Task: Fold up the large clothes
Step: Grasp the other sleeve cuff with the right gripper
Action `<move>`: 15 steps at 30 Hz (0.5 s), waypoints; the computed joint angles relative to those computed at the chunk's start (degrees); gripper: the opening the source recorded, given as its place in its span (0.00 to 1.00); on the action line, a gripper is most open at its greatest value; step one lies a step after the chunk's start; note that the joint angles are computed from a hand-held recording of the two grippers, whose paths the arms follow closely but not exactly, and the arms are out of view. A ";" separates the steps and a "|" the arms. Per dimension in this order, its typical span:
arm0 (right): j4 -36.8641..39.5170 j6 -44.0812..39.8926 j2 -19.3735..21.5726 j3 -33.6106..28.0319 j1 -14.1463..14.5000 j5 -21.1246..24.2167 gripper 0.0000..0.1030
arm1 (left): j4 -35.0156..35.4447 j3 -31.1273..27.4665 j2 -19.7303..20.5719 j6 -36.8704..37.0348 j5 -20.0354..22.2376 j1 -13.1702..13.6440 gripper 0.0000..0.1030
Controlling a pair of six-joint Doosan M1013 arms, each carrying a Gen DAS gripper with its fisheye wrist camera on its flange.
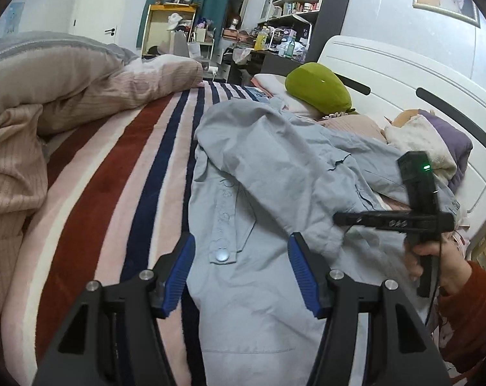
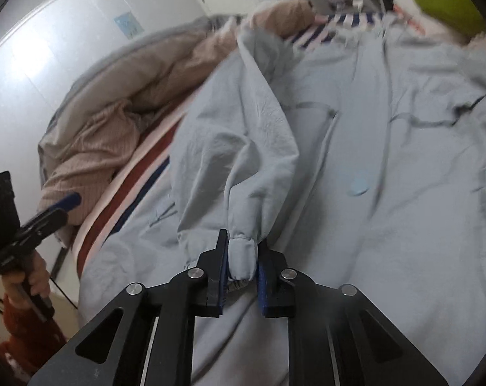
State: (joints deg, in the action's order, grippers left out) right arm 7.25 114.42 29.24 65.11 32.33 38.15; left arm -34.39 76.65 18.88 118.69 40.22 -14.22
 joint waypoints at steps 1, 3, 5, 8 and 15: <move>-1.32 0.98 -0.99 1.06 0.10 -1.04 0.07 | -0.43 -0.04 0.01 0.48 0.02 -0.08 0.54; -1.51 2.43 -4.14 4.71 -0.36 -3.85 0.06 | -1.50 -0.14 0.05 1.62 -0.05 -0.30 0.54; -1.69 3.97 -7.46 8.42 -1.34 -4.75 0.06 | -2.34 -0.58 0.34 2.34 -0.05 -0.85 0.54; -4.24 7.90 -10.65 12.27 -2.37 -3.93 0.06 | -2.64 -0.93 0.51 2.84 -0.16 -1.57 0.54; -8.69 11.48 -11.53 14.36 -2.81 3.01 0.19 | 3.88 -0.96 0.30 -2.60 -2.76 -3.83 0.62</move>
State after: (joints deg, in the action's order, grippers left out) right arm -1.44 125.90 17.70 79.47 29.51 41.16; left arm -30.51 75.69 19.18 116.09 37.45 -18.05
